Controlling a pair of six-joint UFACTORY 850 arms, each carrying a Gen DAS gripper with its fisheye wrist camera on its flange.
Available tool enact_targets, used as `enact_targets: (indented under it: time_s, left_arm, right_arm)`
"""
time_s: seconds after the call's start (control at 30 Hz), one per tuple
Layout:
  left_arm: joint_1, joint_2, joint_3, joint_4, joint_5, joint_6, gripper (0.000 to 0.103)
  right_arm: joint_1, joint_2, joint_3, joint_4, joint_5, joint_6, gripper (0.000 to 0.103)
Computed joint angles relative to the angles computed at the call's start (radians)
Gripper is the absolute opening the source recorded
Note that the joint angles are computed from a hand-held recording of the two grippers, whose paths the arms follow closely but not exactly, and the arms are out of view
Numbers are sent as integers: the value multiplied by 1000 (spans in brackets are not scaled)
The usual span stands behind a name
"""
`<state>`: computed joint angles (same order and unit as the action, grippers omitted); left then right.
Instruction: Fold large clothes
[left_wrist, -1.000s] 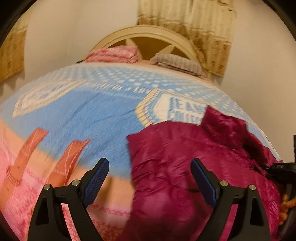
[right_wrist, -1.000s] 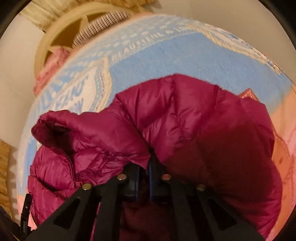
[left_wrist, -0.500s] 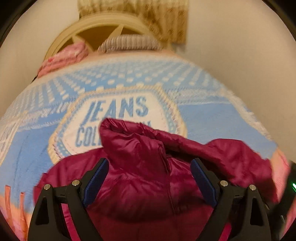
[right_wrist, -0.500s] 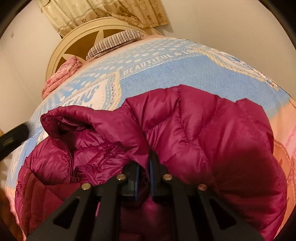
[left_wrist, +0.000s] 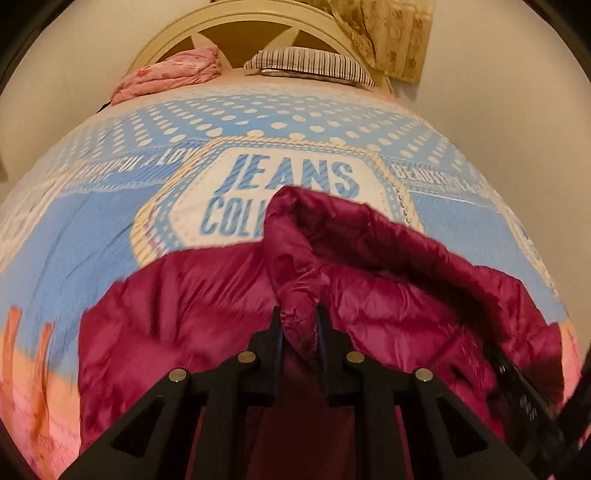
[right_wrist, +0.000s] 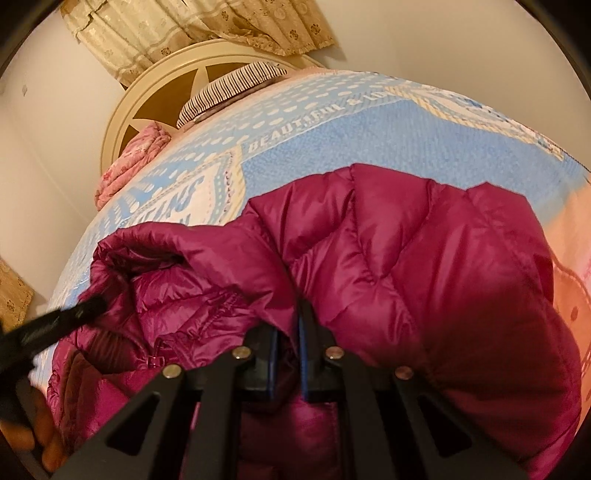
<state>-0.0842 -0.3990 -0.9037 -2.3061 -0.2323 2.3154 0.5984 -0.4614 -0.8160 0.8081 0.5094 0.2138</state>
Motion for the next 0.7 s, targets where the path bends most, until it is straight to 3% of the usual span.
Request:
enact_targets:
  time_s: [0.07,0.2,0.33,0.5,0.57,0.63,0.67,0.7]
  left_arm:
    - [28,-7,15,107,-46,-129,15]
    - [76,-39,44,132,-147,-196,15]
    - [95,-28,132,-74,-281,-13,15]
    - [126,-50,128,-5,-352,-119,16]
    - [128,-48,131,-5,-362,-122,16]
    - [137,-42,143,0,-378,-127,16]
    - [137,-42,144,0,-382,-130,16]
    - [136,-39,148,-7,-381,-124,16]
  right_arm:
    - [-3,0,1,-6,-1,3,9]
    - [-3,-1,0,-3,1,-1,9]
    - [-5,-1,3,-23,3,16,11]
    - [-14,5,16,-105,11,98,15]
    - [-19,18,29,-140,9,146,19]
    - [-4,68,72,-81,50,154,37]
    - [14,90,89,-13,87,119,41]
    - [37,119,105,92,140,52,52]
